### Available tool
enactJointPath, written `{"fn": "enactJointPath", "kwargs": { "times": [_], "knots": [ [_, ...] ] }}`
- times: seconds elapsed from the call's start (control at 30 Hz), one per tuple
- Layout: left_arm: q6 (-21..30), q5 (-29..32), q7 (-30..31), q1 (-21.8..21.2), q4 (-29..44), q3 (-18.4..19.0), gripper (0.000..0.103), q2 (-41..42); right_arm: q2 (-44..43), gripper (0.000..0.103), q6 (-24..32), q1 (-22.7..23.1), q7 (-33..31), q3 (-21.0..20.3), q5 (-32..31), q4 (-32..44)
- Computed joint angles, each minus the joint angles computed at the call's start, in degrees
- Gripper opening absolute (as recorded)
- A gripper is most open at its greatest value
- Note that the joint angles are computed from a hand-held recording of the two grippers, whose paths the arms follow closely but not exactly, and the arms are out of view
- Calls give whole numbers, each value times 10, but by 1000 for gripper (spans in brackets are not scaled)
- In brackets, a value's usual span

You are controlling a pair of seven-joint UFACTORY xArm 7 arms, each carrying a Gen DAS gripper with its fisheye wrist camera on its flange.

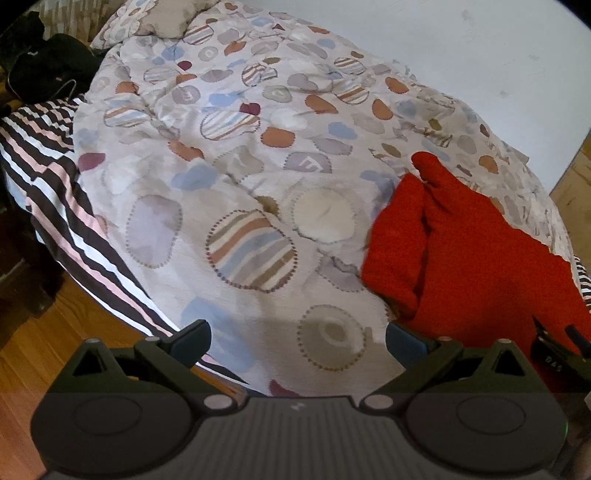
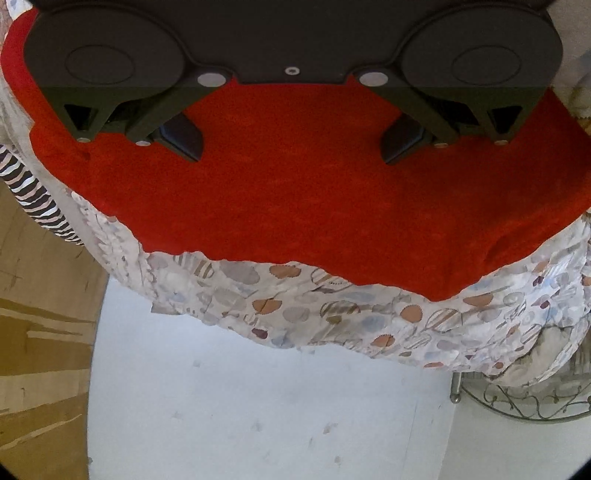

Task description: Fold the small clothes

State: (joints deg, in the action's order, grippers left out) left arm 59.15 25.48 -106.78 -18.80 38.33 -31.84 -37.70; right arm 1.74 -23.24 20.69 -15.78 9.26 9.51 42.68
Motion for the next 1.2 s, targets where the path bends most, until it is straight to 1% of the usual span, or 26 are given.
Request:
{"fn": "enactJointPath", "kwargs": {
  "times": [0.07,0.13,0.2,0.27,0.3,0.37,0.43,0.5,0.57,0.63,0.67,0.7,0.77,0.87,0.9,0.97,1.03,1.07,1.13,1.2],
  "knots": [
    [-9,6,0,3,1,0,103,4,1,102,-9,2,-3,1,8,-2],
    [-30,20,-3,8,-5,2,103,0,3,102,-19,5,-9,1,18,-5],
    [-67,42,0,17,-13,9,103,-6,2,102,-29,8,-17,2,31,-10],
    [-121,73,22,32,-21,21,103,-11,4,102,-37,12,-28,4,46,-11],
    [-143,89,30,45,-21,22,103,-10,5,102,-39,14,-31,4,50,-11],
    [-205,130,41,78,-26,23,103,-8,5,102,-43,15,-31,4,52,-12],
    [-288,171,53,118,-35,31,103,2,7,102,-46,15,-32,4,54,-12],
    [-366,211,63,170,-36,29,103,25,6,102,-47,15,-31,4,52,-13],
    [-416,241,73,219,-31,14,103,51,6,102,-49,14,-27,3,48,-14],
    [-443,260,89,254,-27,2,103,72,5,102,-50,14,-25,3,46,-15],
    [-449,262,97,263,-24,0,103,83,5,102,-51,14,-26,4,47,-16],
    [-462,259,107,265,-24,5,103,94,5,102,-51,14,-26,4,47,-16],
    [-509,247,129,265,-33,25,103,110,5,102,-52,14,-24,4,46,-17],
    [-562,205,167,245,-48,58,103,132,5,102,-56,13,-21,4,43,-18],
    [-575,195,174,242,-54,61,103,134,5,102,-57,13,-20,4,42,-18],
    [-591,177,178,247,-64,56,103,135,5,102,-57,13,-20,4,42,-19],
    [-587,148,185,236,-71,62,102,137,5,102,-57,12,-20,4,42,-19],
    [-597,137,182,240,-77,60,102,135,5,102,-57,12,-19,4,41,-19],
    [-623,120,165,271,-91,34,99,125,4,102,-58,13,-21,4,43,-20],
    [-625,96,161,279,-99,28,93,120,4,102,-58,12,-20,4,43,-19]
  ]
}}
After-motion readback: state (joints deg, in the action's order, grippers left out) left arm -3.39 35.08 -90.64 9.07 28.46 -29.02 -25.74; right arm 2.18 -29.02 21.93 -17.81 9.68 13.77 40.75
